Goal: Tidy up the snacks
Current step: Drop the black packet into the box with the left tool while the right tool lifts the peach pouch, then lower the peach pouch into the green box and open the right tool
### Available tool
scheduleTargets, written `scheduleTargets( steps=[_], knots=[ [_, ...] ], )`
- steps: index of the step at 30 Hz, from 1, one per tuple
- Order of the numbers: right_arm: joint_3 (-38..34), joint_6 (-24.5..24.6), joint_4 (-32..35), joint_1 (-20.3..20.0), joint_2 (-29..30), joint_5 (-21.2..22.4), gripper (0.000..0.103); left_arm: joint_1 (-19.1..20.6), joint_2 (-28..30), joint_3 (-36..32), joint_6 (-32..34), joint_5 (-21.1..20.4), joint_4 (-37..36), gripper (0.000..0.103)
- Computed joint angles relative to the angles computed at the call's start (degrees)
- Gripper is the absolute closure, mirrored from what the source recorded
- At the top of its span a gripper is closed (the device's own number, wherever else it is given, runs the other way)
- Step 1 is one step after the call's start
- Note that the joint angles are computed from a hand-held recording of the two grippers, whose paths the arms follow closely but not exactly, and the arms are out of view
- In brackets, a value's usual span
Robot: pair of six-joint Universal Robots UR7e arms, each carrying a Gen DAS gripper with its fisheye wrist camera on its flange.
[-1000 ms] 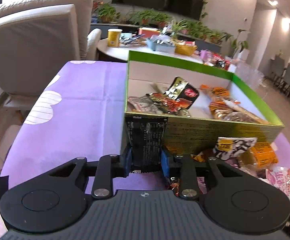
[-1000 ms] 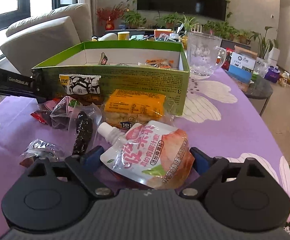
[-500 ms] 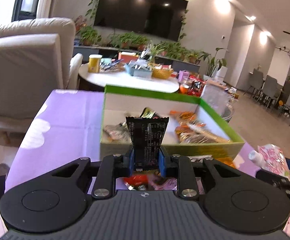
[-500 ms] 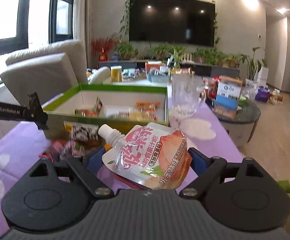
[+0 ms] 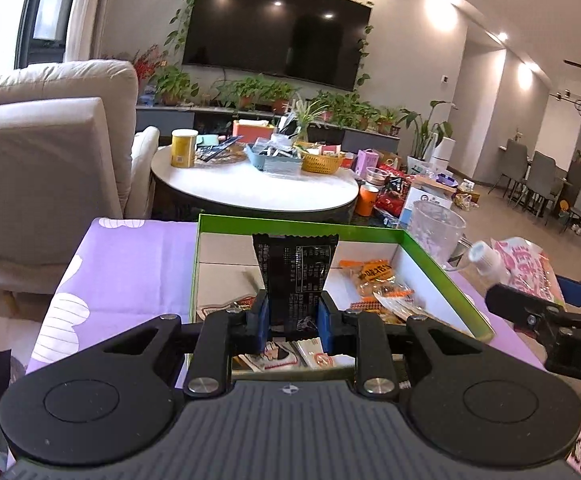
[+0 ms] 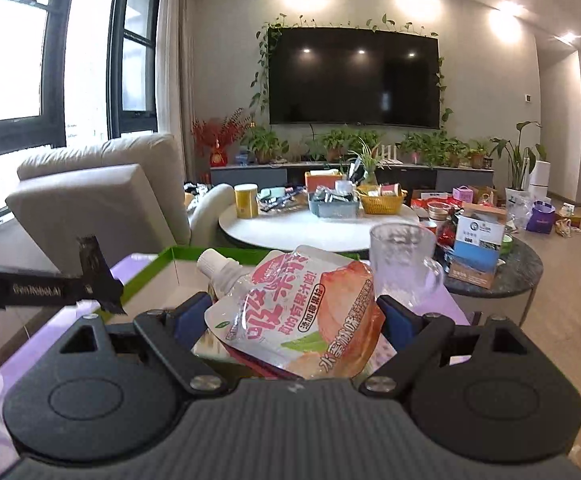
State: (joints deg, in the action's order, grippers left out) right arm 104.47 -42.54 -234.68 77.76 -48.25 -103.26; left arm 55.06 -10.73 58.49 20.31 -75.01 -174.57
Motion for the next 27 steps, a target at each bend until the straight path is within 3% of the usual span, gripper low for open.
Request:
scheduleTargets(
  steps=[4, 7, 9, 11, 19, 23, 27],
  knots=[
    [-3.9, 1.6, 3.6, 0.2, 1.1, 0.0, 0.018, -0.2, 2.5, -4.9, -1.5, 1.8, 3.2, 0.079],
    [-7.1, 4.4, 7.0, 0.0, 2.1, -0.2, 0.018, -0.4, 4.8, -9.3, -1.9, 4.6, 6.2, 0.065],
    [-9.3, 5.5, 8.2, 0.2, 3.3, -2.6, 0.018, -0.4, 5.4, -9.8, -1.3, 5.8, 5.4, 0.051],
    [-10.5, 6.6, 7.9, 0.3, 4.3, -4.7, 0.018, -0.1, 5.1, -8.5, -0.4, 5.6, 4.2, 0.05],
    [-6.5, 6.4, 3.2, 0.0, 3.3, -2.9, 0.018, 0.1, 1.5, -1.1, 0.9, 6.0, 1.6, 0.05],
    [-2.9, 4.3, 1.3, -0.4, 1.7, 0.1, 0.018, -0.1, -1.0, 4.3, 2.7, 6.9, -1.9, 0.05],
    [-0.1, 0.3, -2.4, -0.5, 1.6, 0.0, 0.018, -0.3, -3.0, 8.3, 3.0, 7.8, -2.8, 0.05]
  ],
)
